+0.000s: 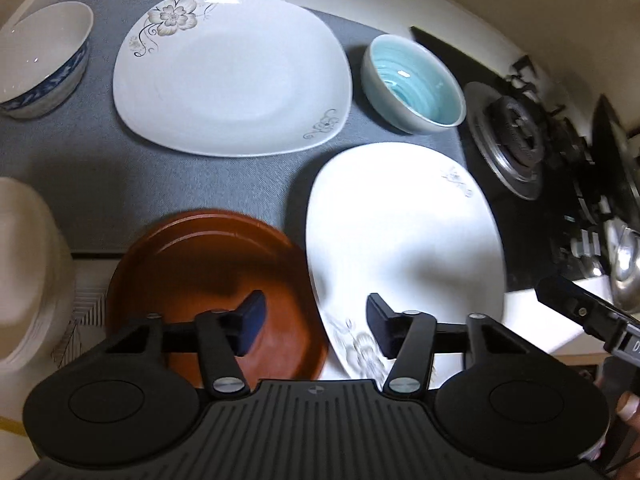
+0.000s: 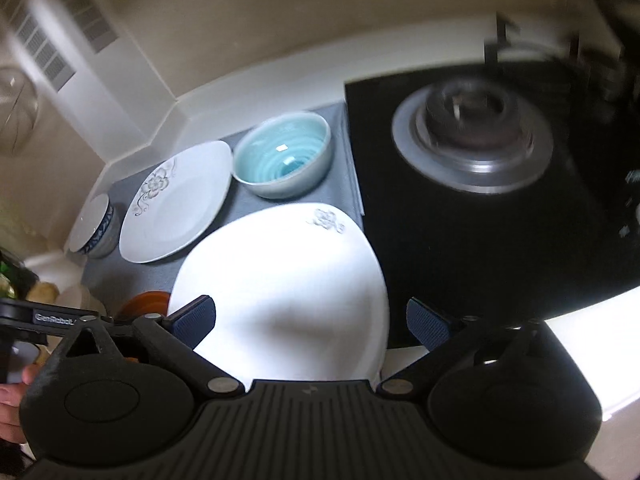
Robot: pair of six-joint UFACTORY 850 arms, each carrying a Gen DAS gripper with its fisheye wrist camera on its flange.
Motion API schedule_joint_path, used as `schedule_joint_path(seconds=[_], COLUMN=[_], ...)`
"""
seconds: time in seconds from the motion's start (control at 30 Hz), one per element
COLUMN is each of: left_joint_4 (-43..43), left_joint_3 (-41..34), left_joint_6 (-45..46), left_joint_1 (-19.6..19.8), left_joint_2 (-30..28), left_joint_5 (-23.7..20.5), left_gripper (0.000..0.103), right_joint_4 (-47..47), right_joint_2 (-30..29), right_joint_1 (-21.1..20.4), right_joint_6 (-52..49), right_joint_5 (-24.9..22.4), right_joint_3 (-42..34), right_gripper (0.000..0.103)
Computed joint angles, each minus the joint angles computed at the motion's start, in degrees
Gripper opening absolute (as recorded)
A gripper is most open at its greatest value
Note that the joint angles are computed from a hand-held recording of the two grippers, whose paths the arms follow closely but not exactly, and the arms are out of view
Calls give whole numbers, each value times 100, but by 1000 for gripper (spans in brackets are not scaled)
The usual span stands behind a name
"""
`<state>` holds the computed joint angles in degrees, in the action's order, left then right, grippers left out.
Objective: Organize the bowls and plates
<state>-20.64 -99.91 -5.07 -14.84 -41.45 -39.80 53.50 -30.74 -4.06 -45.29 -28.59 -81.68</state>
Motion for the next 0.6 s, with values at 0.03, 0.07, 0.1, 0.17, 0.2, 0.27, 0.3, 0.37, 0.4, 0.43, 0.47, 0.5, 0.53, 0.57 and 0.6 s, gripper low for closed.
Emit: schedule_joint_path(seconds=[0.03,0.07,0.1,0.17,0.2,0.27,0.3,0.37,0.4,0.43,0.47,0.5,0.53,0.57,0.6], left_joint_4=[191,263,237,193,214,273,189,49,4,-72,-88,-38,-6,-5,-26], left_joint_3=[-163,-289,-375,-550,-623,-783,-795,-866,-915,-944,-963,-1005,-979,-909,-829], left_joint_6=[-271,-487,-605,-704,-735,-891,-914,-905,-902,-870,-887,-939,-983,-1002,-965], left_joint_1=[-28,-32,-21,-30,-43,-66,-58,-45,-40,-32,-34,-52,-63,-63,-60], left_joint_2=[-129,-238,-329,-482,-546,-679,-712,-783,-803,-826,-838,-858,-834,-781,-720], left_joint_5=[-121,-240,-306,-434,-488,-638,-647,-658,-689,-694,-703,-719,-692,-652,-608], left_gripper=[52,43,37,36,34,33,32,28,24,21,20,19,18,17,17], right_joint_4=[45,8,-96,-271,-343,-392,-428,-696,-773,-765,-784,-834,-899,-963,-997], right_joint_2=[-144,-303,-433,-709,-830,-1018,-1068,-1204,-1274,-1335,-1362,-1373,-1394,-1399,-1399], right_joint_1=[-72,-124,-158,-218,-244,-303,-314,-317,-329,-345,-349,-344,-339,-339,-347], right_joint_6=[-64,-72,-36,24,93,94,50,178,262,293,318,333,345,352,340], right_joint_5=[-191,-369,-489,-715,-855,-1065,-1126,-1265,-1393,-1543,-1594,-1631,-1667,-1702,-1742], right_joint_3=[-130,-301,-438,-734,-876,-1072,-1116,-1272,-1363,-1442,-1485,-1514,-1560,-1589,-1606], right_gripper=[89,77,72,66,61,53,42,22,18,18,18,17,16,15,15])
